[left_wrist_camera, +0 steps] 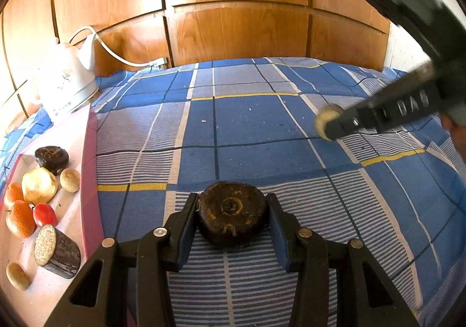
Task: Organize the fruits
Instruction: 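Carry the dark disc over the tray with the left tool while the right tool holds the cylinder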
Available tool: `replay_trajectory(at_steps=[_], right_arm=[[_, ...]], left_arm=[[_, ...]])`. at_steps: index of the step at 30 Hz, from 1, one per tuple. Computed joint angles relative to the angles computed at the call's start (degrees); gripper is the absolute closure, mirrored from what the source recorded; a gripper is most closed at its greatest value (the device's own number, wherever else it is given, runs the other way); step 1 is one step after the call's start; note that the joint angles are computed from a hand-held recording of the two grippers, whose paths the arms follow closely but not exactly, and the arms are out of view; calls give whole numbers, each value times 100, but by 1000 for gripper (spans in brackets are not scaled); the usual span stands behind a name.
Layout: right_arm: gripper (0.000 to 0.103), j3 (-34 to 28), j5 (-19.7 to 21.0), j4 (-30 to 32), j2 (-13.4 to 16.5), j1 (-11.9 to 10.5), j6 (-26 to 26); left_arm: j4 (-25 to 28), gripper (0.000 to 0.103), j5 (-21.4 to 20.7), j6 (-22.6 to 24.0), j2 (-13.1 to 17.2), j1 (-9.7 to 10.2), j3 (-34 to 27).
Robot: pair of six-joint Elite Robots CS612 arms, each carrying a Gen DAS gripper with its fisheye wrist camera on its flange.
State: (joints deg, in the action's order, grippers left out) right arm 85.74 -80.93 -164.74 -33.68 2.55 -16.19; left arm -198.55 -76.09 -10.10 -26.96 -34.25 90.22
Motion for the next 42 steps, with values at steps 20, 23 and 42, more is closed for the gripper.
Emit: replay_trajectory(at_steps=[20, 23, 42], right_arm=[[76, -17, -283, -236, 77, 71, -175], [76, -11, -303, -248, 76, 75, -194], [76, -15, -385, -266, 81, 97, -299]], left_arm=[[597, 58, -509, -530, -518, 62, 448], [482, 58, -500, -625, -620, 83, 576], [234, 58, 809, -2194, -1316, 566, 1469]])
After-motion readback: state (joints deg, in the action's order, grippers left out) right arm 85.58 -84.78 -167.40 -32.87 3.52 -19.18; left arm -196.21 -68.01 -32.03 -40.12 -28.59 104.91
